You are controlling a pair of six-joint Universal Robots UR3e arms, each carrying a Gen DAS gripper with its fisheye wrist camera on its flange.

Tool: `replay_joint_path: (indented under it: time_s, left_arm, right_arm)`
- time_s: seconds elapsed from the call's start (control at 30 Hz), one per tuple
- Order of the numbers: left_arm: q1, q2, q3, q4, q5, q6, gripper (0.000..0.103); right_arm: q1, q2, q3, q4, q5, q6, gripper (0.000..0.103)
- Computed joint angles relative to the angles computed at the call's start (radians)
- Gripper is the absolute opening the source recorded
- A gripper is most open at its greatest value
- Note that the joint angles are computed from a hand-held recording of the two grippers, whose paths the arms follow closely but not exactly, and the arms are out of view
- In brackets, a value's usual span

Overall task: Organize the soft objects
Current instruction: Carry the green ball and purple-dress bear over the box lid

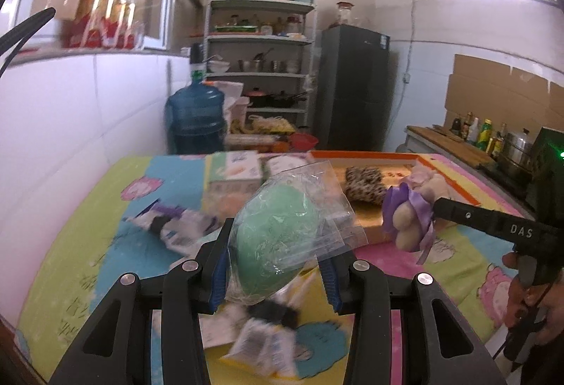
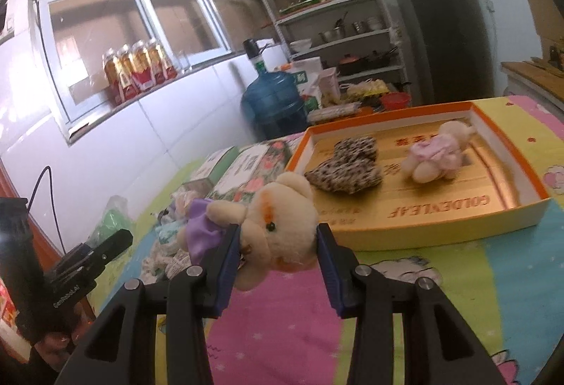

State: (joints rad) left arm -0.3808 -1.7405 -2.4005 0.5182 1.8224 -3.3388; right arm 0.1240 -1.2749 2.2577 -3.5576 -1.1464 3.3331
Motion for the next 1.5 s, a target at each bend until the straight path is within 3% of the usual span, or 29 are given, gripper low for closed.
replay_joint_path:
  time_s: [0.53, 0.97, 1.5]
  left_arm:
    - [-0.226, -0.224, 0.532, -0.317, 0.140, -0.018, 0.045]
    - [-0.303, -0.516, 1.054, -0.602, 0.163, -0.042, 0.045]
    - [-0.272, -0.823, 1.584, -0.971, 0.113, -0.093, 0.045]
  right_arm:
    - [-0.270, -0.114, 0.152, -0.079, 0.082, -0.046, 0.043]
    - [-0.423, -0.084, 0.125, -0.080, 0.110, -0.113, 0.043]
    - [-0.447, 0.070, -0.041, 0.044, 0.115, -0.184, 0.043]
